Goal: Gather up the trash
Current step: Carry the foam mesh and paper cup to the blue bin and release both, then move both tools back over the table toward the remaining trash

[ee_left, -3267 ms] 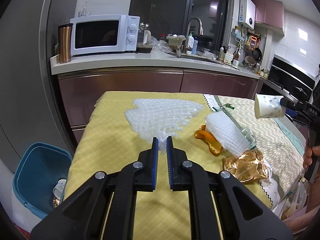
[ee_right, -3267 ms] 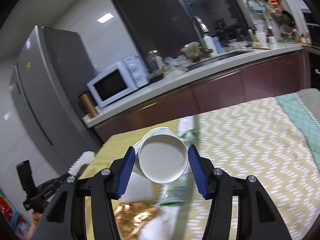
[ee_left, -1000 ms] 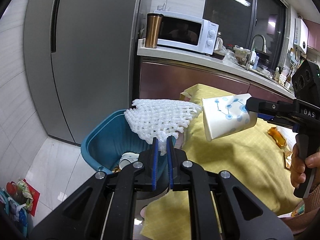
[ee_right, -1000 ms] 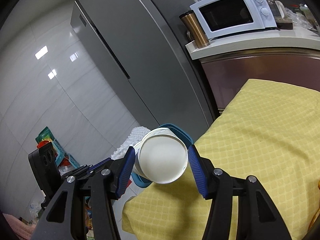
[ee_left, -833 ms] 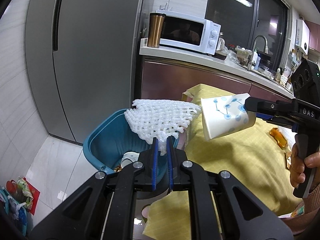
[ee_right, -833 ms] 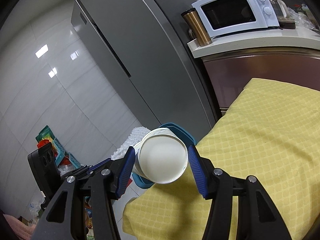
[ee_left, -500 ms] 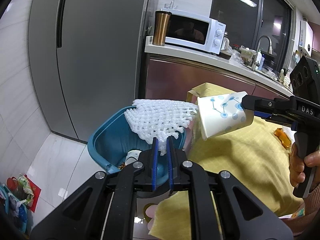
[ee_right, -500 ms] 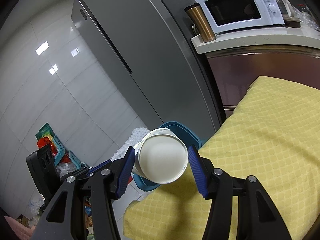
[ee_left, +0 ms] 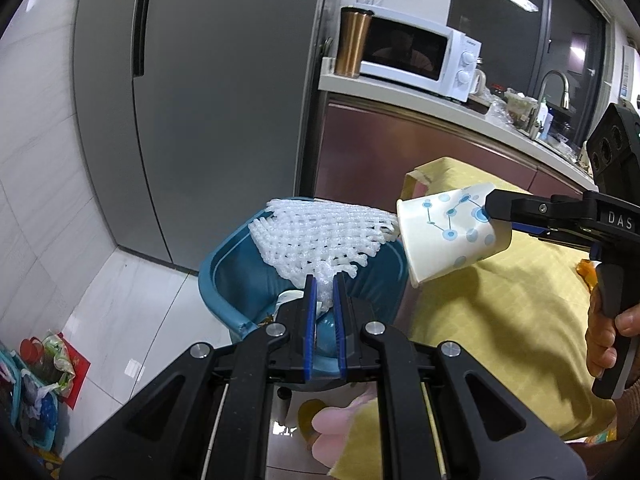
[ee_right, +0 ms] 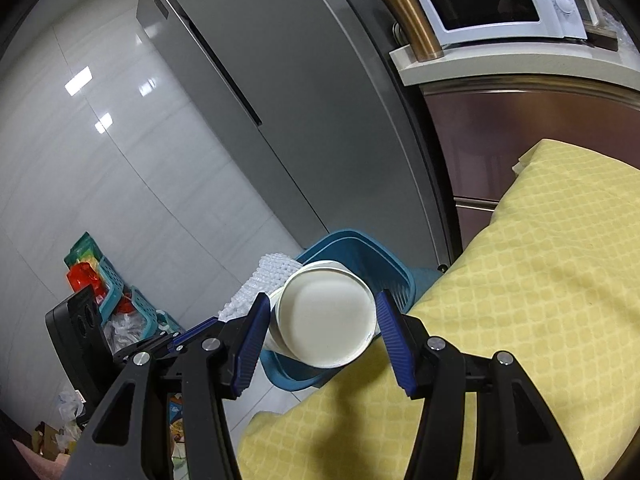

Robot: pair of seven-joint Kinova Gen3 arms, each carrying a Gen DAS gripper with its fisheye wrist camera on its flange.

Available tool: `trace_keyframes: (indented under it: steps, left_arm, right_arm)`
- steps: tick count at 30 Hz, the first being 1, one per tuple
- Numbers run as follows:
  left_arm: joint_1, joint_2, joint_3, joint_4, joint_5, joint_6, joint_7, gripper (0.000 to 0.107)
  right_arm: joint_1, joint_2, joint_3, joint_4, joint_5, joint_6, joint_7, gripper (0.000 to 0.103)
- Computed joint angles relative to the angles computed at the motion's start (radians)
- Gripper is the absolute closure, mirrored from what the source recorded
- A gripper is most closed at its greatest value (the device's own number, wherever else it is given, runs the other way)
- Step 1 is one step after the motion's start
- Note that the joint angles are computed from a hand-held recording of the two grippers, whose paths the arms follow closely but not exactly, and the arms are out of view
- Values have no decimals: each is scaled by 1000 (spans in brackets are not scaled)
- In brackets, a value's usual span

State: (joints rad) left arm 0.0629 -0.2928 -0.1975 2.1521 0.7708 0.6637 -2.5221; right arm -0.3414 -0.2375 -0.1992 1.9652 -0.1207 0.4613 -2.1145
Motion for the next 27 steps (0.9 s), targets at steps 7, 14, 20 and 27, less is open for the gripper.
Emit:
trace_keyframes:
  steps: [7,14,20,27]
  left_arm:
    - [-18,54,28,-10,-12,-26,29,99]
    - [-35,118,58,-21,-12,-47,45,98]
    - [-56,170,101,-24,-14,-59,45,95]
    - [-60,193,140,-21,-49,-87,90,83]
  right_arm:
    - [-10,74,4,-59,11,43,11,57]
    - [-19,142,17,-112,21,78,25,59]
    - [-21,134,30,-99,-8,76,43,59]
    - [-15,81,45,-54,-52,73,71,58]
